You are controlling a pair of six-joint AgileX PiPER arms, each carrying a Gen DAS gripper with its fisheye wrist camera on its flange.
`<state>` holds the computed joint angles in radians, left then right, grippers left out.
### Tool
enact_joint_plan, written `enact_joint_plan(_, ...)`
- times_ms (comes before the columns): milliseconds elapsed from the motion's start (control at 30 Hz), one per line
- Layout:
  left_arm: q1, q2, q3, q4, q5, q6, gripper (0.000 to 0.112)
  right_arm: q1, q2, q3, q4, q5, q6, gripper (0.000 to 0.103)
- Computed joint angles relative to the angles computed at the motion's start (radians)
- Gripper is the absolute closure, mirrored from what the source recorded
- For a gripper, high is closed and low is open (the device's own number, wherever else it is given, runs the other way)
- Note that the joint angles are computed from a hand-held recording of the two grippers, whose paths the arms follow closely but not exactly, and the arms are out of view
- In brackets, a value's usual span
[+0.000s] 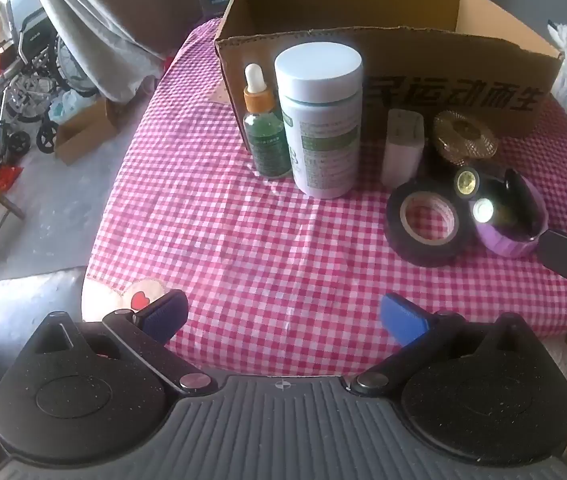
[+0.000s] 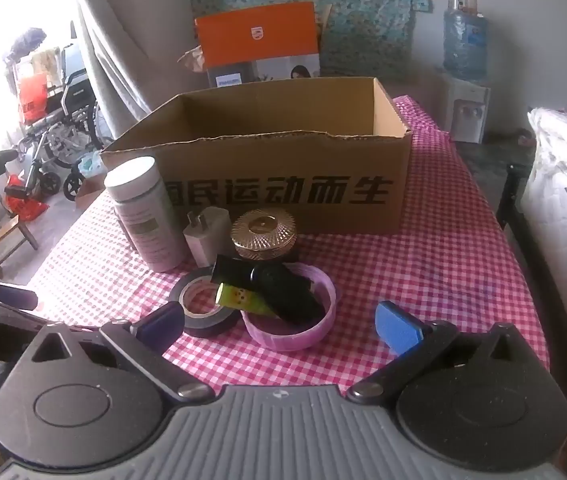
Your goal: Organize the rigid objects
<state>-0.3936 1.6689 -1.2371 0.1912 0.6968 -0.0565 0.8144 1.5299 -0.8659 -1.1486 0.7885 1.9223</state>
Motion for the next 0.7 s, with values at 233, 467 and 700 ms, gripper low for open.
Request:
enact_joint_plan(233, -0.011, 0.025, -0.035, -0.022, 0.022, 0.022, 0.009, -0.035, -0.027, 0.022, 0.002, -0.048, -0.027, 0.0)
enact_joint_plan(467, 0.007, -0.007, 0.005, -0.054, -0.009, 0.066, 0.009, -0.038, -0.013, 0.008, 0.024, -0.023, -0.041, 0.0)
enact_joint_plan(700, 0.007, -0.012, 0.011, -0.062, -0.014, 0.078, 0.009, -0.045, -0.012, 0.002, 0.041, -0.024, -0.063, 0.0)
